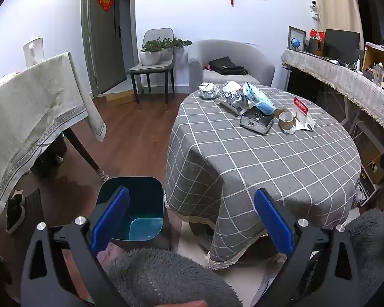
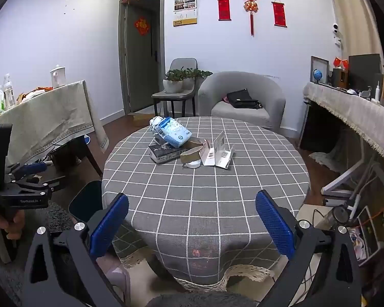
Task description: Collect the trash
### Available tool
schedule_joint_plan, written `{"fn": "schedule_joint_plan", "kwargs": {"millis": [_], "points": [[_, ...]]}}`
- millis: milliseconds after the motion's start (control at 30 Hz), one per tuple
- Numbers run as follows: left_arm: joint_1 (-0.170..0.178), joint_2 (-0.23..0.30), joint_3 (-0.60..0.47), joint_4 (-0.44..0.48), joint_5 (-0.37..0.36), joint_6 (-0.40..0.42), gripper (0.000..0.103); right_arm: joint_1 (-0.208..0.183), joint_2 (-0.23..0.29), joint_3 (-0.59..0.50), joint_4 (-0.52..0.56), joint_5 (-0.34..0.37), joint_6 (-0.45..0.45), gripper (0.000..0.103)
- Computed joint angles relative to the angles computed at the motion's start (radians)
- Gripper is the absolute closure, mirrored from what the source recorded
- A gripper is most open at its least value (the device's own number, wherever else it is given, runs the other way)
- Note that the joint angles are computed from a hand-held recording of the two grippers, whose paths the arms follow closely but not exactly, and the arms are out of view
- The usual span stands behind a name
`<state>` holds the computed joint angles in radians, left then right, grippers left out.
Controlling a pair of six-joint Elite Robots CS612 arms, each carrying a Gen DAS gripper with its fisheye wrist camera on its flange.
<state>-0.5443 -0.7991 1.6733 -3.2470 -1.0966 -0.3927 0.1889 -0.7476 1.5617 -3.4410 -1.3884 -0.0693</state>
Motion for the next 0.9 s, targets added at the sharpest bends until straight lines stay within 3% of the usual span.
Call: {"fn": "schedule_joint_plan", "kwargs": {"millis": [900], "points": [[-0.002, 0.0, 0.003, -0.01, 0.006, 0.005, 0.003, 0.0, 0.001, -0.003, 0.0, -0.001, 0.001, 0.003]]}}
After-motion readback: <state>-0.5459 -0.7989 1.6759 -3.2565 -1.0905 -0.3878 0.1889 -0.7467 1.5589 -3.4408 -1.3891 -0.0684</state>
